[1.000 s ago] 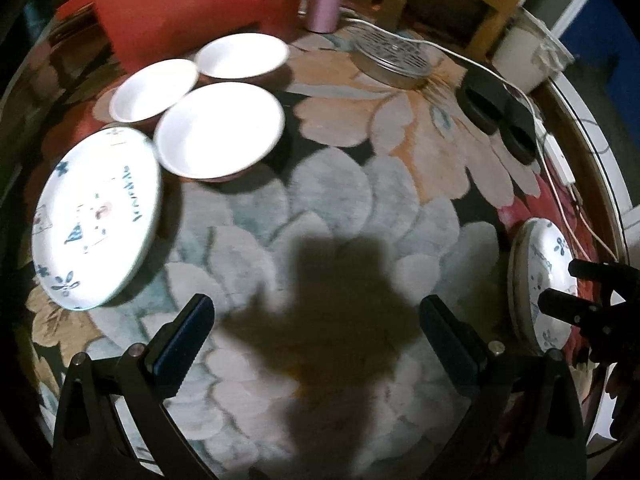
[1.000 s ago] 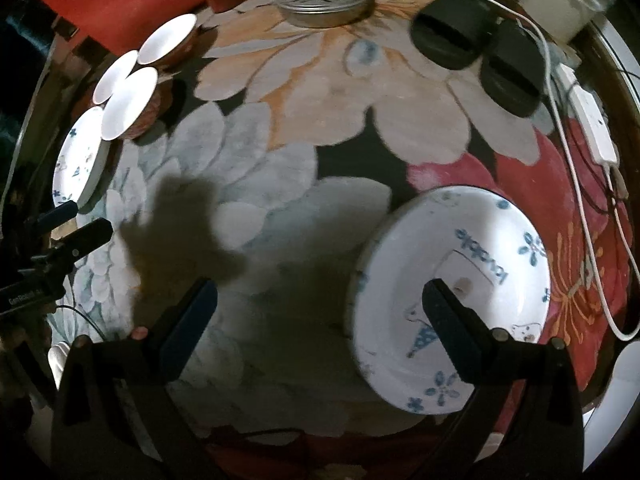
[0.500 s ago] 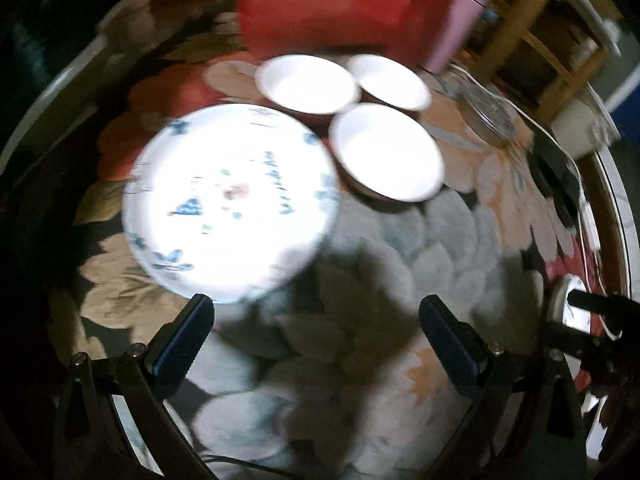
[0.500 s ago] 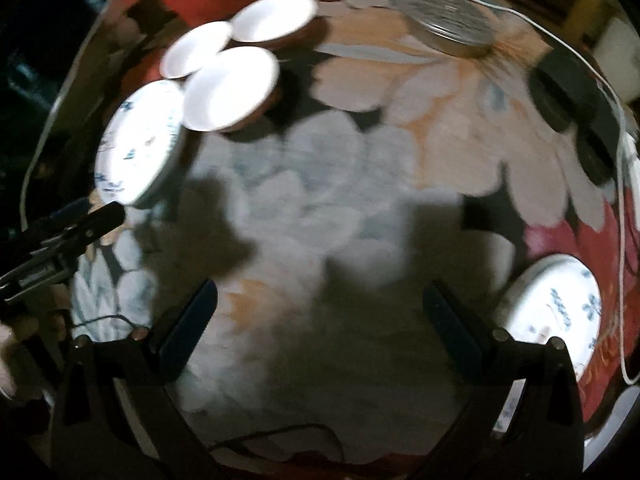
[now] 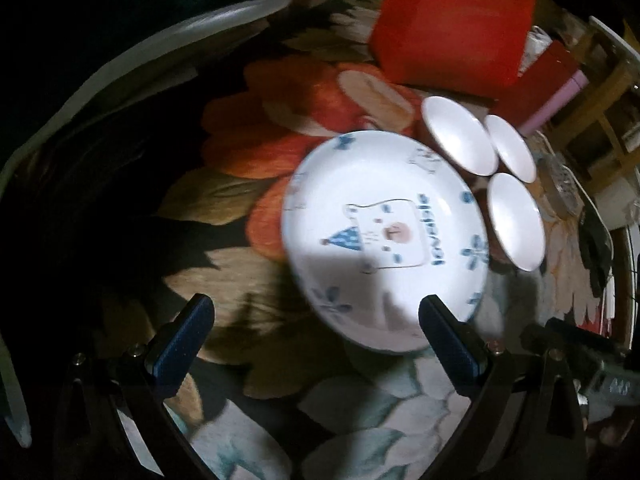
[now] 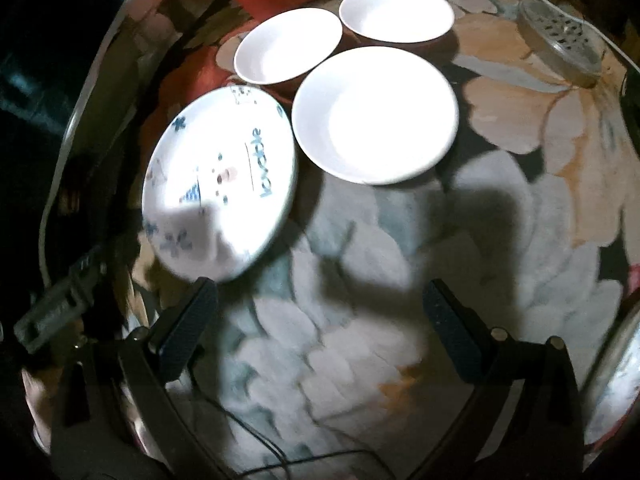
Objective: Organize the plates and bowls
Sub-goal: 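Move the right tool to the second bear-print plate beside the bowls, then close the right tool on the second bear-print plate rim and lift it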
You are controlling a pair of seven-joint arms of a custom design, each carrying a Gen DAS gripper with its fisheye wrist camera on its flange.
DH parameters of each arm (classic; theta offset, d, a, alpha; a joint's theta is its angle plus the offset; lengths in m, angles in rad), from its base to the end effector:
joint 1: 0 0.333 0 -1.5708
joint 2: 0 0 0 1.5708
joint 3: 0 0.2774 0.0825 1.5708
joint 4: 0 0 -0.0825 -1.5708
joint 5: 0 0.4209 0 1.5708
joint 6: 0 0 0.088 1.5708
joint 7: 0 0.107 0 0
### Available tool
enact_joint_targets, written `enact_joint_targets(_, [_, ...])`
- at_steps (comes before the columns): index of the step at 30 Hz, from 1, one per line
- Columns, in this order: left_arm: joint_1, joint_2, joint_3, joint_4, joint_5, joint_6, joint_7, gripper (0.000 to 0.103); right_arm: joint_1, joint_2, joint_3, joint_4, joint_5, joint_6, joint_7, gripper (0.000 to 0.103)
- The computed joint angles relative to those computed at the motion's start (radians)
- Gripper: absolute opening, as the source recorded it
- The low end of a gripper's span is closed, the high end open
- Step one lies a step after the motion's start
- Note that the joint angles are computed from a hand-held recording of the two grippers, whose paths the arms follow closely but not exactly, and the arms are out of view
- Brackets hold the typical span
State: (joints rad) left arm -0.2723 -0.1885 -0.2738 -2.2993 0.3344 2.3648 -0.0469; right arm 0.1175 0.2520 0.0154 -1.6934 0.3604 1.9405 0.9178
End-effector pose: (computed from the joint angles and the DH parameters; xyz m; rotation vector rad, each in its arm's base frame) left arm 0.4679 -0.2801 0.3908 -2.6953 1.0024 -0.4655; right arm 0.6511 0.1106 0.4006 -2.5461 1.2579 0.2502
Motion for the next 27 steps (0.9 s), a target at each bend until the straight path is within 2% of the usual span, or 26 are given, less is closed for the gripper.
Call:
enact_joint_targets(2, [0.002,-0.016,0.006,-0.029,-0.010,0.009,-0.001,0.102,0.011,0.014,0.005,-0.005,0.012,0.028,0.048,0.100])
enact_joint_targets(6, [0.010,-0.030,0.013,-0.064,-0.021,0.037,0.004,0.101,0.028,0.042,0.016,0.002,0.028,0.030,0.120,0.073])
enact_joint_targets(7, [0.012,-0.034,0.014,-0.074,-0.024,0.049,0.003,0.100,0.030,0.045,0.018,0.001,0.030,0.032,0.130,0.070])
enact_joint_targets(10, [0.018,-0.036,0.020,-0.093,-0.039,0.085,0.010,0.089,0.038,0.064,0.022,0.008,0.034,0.022,0.165,0.054])
enact_joint_targets(12, [0.020,-0.028,0.029,-0.101,-0.062,0.114,0.029,0.083,0.042,0.072,0.024,0.009,0.028,0.016,0.181,0.032])
enact_joint_targets(13, [0.022,-0.025,0.030,-0.101,-0.068,0.120,0.036,0.082,0.044,0.079,0.026,0.012,0.027,0.012,0.186,0.027])
enact_joint_targets(14, [0.024,-0.022,0.031,-0.101,-0.072,0.125,0.041,0.080,0.045,0.084,0.027,0.015,0.026,0.008,0.187,0.018])
enact_joint_targets(18, [0.027,-0.015,0.038,-0.108,-0.103,0.162,0.077,0.064,0.047,0.085,0.031,0.011,0.023,0.016,0.164,0.016])
enact_joint_targets(20, [0.028,-0.010,0.038,-0.108,-0.112,0.170,0.093,0.062,0.045,0.086,0.033,0.013,0.014,0.006,0.120,0.016])
enact_joint_targets(21, [0.028,-0.009,0.039,-0.109,-0.117,0.176,0.100,0.062,0.045,0.076,0.032,-0.003,0.017,0.030,0.111,0.016])
enact_joint_targets(27, [0.028,0.019,0.041,-0.096,-0.148,0.205,0.146,0.054,0.027,0.058,0.015,-0.014,-0.016,-0.042,0.046,0.016])
